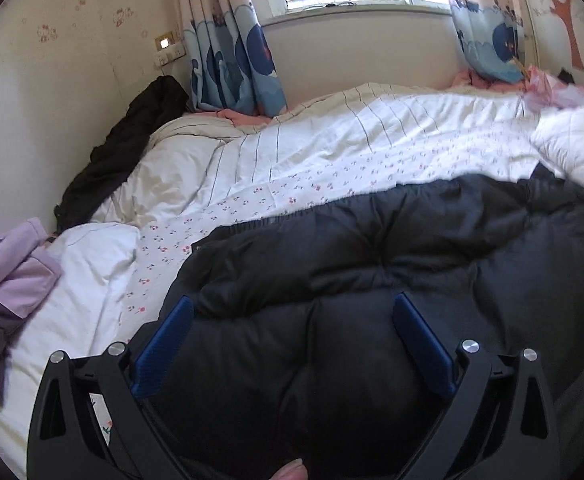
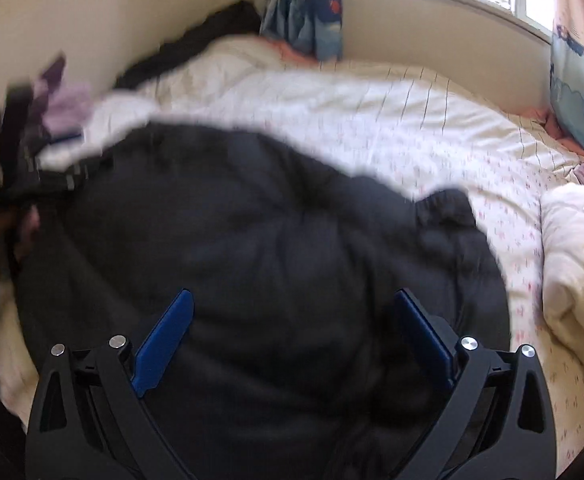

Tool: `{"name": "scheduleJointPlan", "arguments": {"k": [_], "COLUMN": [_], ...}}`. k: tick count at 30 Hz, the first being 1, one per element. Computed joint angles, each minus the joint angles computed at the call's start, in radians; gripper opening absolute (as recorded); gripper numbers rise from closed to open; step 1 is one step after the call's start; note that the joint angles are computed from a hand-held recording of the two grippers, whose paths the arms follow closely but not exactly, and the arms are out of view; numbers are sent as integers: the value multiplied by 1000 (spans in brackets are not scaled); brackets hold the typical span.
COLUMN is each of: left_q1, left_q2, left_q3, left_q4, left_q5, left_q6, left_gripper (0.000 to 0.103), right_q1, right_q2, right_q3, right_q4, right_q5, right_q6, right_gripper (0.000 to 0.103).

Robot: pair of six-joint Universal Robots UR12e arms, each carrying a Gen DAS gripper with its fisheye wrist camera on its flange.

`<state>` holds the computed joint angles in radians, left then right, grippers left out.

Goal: Fold large clothes
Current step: 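Open both grippers and lift them off the folded jacket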

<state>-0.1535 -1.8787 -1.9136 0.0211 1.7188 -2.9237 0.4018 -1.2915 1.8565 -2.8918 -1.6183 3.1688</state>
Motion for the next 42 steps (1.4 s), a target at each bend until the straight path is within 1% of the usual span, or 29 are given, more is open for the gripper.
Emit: {"name": "scheduleJointPlan", "arguments": {"k": [1, 3, 4, 6, 7, 8, 10, 11, 12, 13, 14, 15, 16, 18, 19, 20, 21, 22, 24, 26, 28, 31, 35, 40, 42], "left_q1": [6, 23, 27, 29, 23, 19, 23, 24, 26, 30, 37, 49, 55, 52, 50, 43, 34, 21, 12, 9, 8, 4, 11, 32, 35], "left_q2": [-5, -15, -18, -18, -9, 4, 40, 51, 58, 56, 54, 54, 62, 86, 102, 120, 131, 147, 168, 196, 224, 251, 280, 322, 334], "left_q3": [4, 16, 18, 28, 23, 8, -39, -59, -77, -81, -80, -80, -81, -81, -92, -114, -129, -151, -180, -210, -241, -266, -285, -308, -317], "left_q4": [-33, -81, -89, -129, -133, -117, -63, -39, -20, -40, -73, -93, -122, -174, -174, -141, -118, -86, -51, -32, -10, 0, -9, -32, -32], "left_q5": [-24, -72, -81, -83, -58, -43, -66, -68, -63, -64, -81, -118, -127, -106, -99, -75, -51, -14, 9, 9, 6, 3, -28, -93, -108], "left_q6": [-8, -56, -68, -78, -73, -69, -58, -53, -48, -47, -52, -62, -81, -100, -97, -67, -38, 10, 60, 73, 75, 82, 66, 9, -2], "left_gripper": [96, 97, 97, 97, 97, 97, 97, 97, 97, 97, 97, 97, 97, 97, 97, 97, 97, 97, 97, 97, 97, 97, 97, 97, 97], "right_q1": [-5, -26, -33, -27, -21, -17, -11, -5, -1, -4, -17, -26, -32, -23, -18, -15, -11, -4, -1, -6, -12, -25, -32, -37, -39], "right_q2": [11, 22, 27, 22, 14, 1, -26, -43, -51, -52, -47, -42, -45, -58, -71, -87, -101, -120, -148, -183, -211, -246, -258, -265, -263], "right_q3": [9, 39, 39, 21, 15, 21, 52, 72, 84, 89, 97, 105, 111, 93, 97, 111, 121, 135, 163, 207, 242, 291, 314, 339, 341], "right_q4": [5, -76, -83, -27, 4, 4, -52, -73, -67, -27, -2, -19, -22, 49, 50, 32, 30, 33, 32, 18, 10, 4, 12, -9, -11], "right_q5": [17, 75, 94, 78, 58, 48, 48, 32, 14, 9, 45, 77, 89, 56, 50, 59, 51, 37, 30, 41, 47, 54, 65, 96, 105], "right_q6": [3, 25, 40, 45, 48, 47, 37, 36, 42, 53, 65, 70, 74, 103, 113, 111, 107, 98, 104, 137, 175, 220, 255, 288, 295], "right_gripper": [97, 97, 97, 97, 97, 97, 97, 97, 97, 97, 97, 97, 97, 96, 96, 96, 96, 96, 96, 96, 96, 97, 96, 96, 96]}}
